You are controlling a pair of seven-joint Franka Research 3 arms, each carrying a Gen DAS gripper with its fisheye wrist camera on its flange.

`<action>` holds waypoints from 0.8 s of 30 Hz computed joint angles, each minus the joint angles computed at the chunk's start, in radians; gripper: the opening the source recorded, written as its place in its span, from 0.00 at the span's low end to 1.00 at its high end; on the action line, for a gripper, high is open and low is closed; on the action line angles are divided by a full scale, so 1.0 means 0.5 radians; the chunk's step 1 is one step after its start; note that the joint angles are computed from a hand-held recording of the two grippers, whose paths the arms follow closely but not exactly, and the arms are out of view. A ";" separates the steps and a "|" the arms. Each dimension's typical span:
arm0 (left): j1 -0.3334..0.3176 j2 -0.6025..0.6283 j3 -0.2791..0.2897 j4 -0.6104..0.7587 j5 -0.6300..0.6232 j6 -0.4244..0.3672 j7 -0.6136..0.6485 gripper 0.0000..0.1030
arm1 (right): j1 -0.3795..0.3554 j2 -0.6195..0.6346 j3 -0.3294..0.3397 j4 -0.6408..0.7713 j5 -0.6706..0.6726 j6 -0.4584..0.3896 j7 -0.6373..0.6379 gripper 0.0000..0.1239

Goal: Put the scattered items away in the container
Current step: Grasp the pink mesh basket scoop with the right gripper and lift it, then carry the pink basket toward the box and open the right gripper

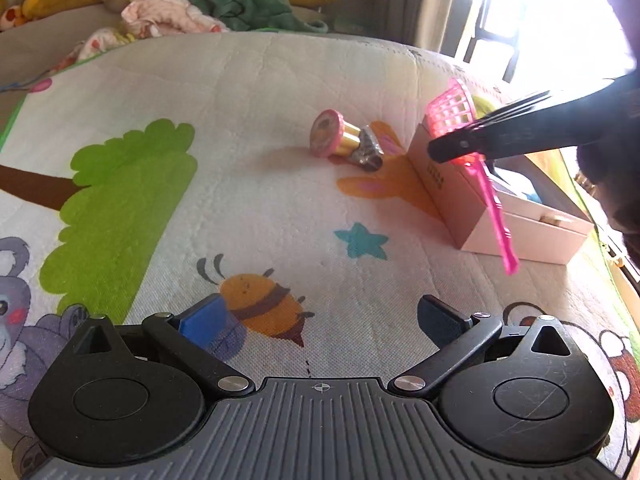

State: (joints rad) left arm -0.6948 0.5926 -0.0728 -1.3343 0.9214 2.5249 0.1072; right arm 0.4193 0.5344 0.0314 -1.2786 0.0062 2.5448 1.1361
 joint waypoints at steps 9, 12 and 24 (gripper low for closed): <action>-0.017 0.042 -0.044 0.097 -0.082 -0.023 0.107 1.00 | -0.522 -0.761 0.261 -1.002 1.543 -0.060 -0.566 0.09; -0.045 0.113 -0.057 0.226 -0.130 -0.076 0.267 1.00 | -0.441 -0.861 0.127 -1.278 1.365 0.273 -0.327 0.28; -0.212 0.642 -0.055 1.107 -0.547 -0.308 0.982 1.00 | -0.447 -1.152 0.012 -1.945 0.971 0.998 -0.080 0.59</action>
